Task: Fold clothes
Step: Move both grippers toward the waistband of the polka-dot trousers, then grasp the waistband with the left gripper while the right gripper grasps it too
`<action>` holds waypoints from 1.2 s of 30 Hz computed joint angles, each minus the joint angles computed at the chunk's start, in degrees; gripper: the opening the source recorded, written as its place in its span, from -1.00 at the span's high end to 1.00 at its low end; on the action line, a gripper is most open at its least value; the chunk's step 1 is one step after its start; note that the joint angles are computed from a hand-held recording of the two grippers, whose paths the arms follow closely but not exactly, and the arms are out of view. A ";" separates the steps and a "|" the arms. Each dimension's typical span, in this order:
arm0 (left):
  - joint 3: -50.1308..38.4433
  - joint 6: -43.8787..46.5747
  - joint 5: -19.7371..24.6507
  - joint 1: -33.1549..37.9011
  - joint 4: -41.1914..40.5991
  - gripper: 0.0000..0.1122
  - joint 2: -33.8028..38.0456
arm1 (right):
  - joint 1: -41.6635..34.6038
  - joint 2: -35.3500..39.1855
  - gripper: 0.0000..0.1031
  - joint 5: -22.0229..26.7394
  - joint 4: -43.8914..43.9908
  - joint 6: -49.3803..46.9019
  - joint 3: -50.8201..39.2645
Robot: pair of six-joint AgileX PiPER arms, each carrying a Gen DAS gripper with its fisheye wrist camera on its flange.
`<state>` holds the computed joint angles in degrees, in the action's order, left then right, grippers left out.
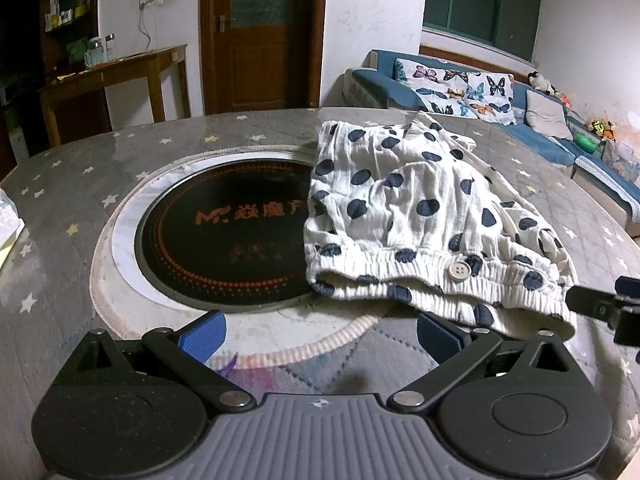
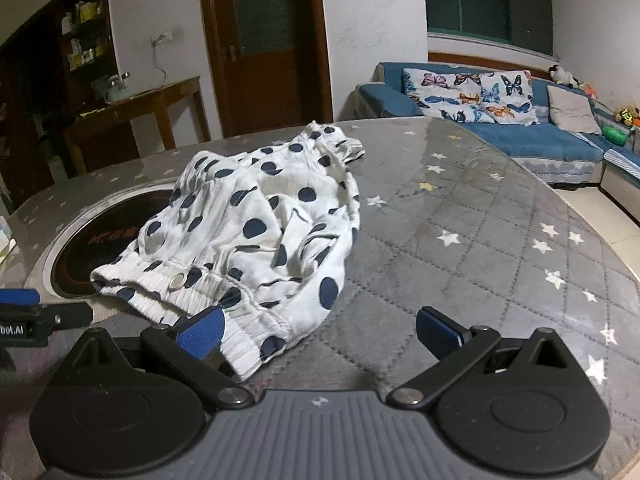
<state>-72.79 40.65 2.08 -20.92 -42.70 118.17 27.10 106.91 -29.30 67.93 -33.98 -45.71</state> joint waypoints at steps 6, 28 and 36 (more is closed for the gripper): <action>-4.01 -13.93 1.62 0.56 14.62 -0.84 1.36 | -0.99 1.24 -0.95 2.21 -0.83 0.01 -1.54; -27.14 -12.36 17.10 3.16 16.08 -0.26 14.27 | -8.10 4.27 -0.44 10.75 -14.64 11.20 -5.54; -31.18 -1.27 23.30 4.90 6.16 0.35 16.90 | -9.89 5.16 -0.15 12.72 -19.26 16.14 -7.03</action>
<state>-103.98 39.38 25.38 -16.02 -36.54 135.07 17.22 112.07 -16.58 48.67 -17.84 -52.74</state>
